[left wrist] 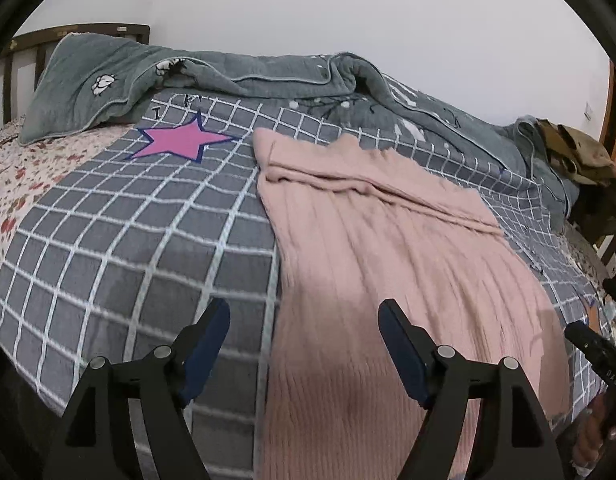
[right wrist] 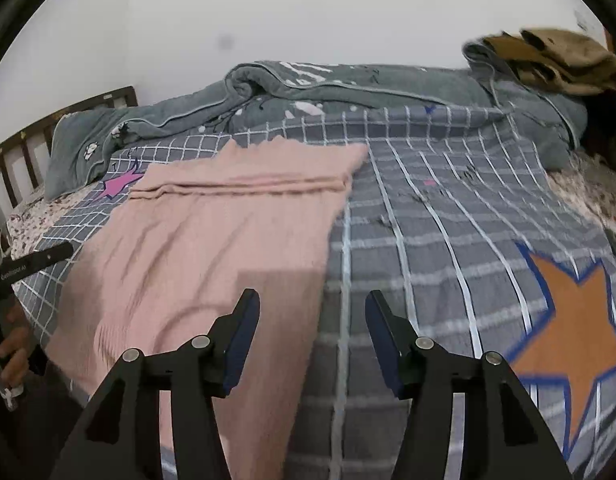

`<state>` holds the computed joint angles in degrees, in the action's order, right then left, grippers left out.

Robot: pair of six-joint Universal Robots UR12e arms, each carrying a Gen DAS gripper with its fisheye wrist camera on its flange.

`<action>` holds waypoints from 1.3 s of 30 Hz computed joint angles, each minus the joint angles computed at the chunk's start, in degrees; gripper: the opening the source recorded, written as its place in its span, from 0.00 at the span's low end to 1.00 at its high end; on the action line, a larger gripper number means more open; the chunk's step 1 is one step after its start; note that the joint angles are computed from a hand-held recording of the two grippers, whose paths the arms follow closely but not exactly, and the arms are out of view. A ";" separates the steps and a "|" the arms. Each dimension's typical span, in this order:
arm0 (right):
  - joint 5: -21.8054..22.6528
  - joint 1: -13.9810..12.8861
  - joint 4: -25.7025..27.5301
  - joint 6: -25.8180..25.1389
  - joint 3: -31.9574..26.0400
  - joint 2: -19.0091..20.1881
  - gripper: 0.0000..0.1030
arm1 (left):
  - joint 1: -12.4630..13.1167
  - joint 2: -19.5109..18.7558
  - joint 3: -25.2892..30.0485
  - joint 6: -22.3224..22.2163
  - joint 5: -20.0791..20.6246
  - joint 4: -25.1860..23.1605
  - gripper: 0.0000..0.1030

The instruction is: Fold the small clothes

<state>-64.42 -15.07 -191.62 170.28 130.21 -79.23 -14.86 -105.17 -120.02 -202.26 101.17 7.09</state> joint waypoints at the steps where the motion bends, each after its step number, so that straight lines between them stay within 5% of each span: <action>1: 0.75 -0.50 0.56 1.01 0.40 -0.19 0.53 | -0.23 0.11 -0.28 -0.12 0.18 0.24 0.73; 11: 4.71 -3.20 -2.88 3.94 3.24 -0.93 0.53 | -2.32 1.21 -2.38 -2.23 3.05 -0.28 0.73; 16: 4.32 -2.94 -2.76 2.04 3.28 -1.79 0.53 | -2.77 1.95 -3.40 1.19 4.17 0.30 0.73; 22: 8.53 -4.74 -4.61 2.78 3.53 -2.08 0.53 | -2.10 2.58 -4.56 5.48 3.19 1.30 0.73; 26: 13.45 -5.97 -5.39 5.22 3.60 -1.01 0.53 | -1.93 2.79 -5.17 4.53 1.67 1.70 0.73; 33: 10.69 -4.64 -3.48 0.27 4.44 -1.13 0.53 | -1.10 2.90 -5.67 0.18 -1.19 2.99 0.73; 39: 8.76 -4.15 -2.50 -1.24 5.17 -1.89 0.53 | -1.63 3.07 -5.58 -1.07 1.39 1.12 0.73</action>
<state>-55.66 -19.22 -194.11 169.03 135.37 -81.12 -16.49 -102.10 -125.60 -203.33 102.56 8.21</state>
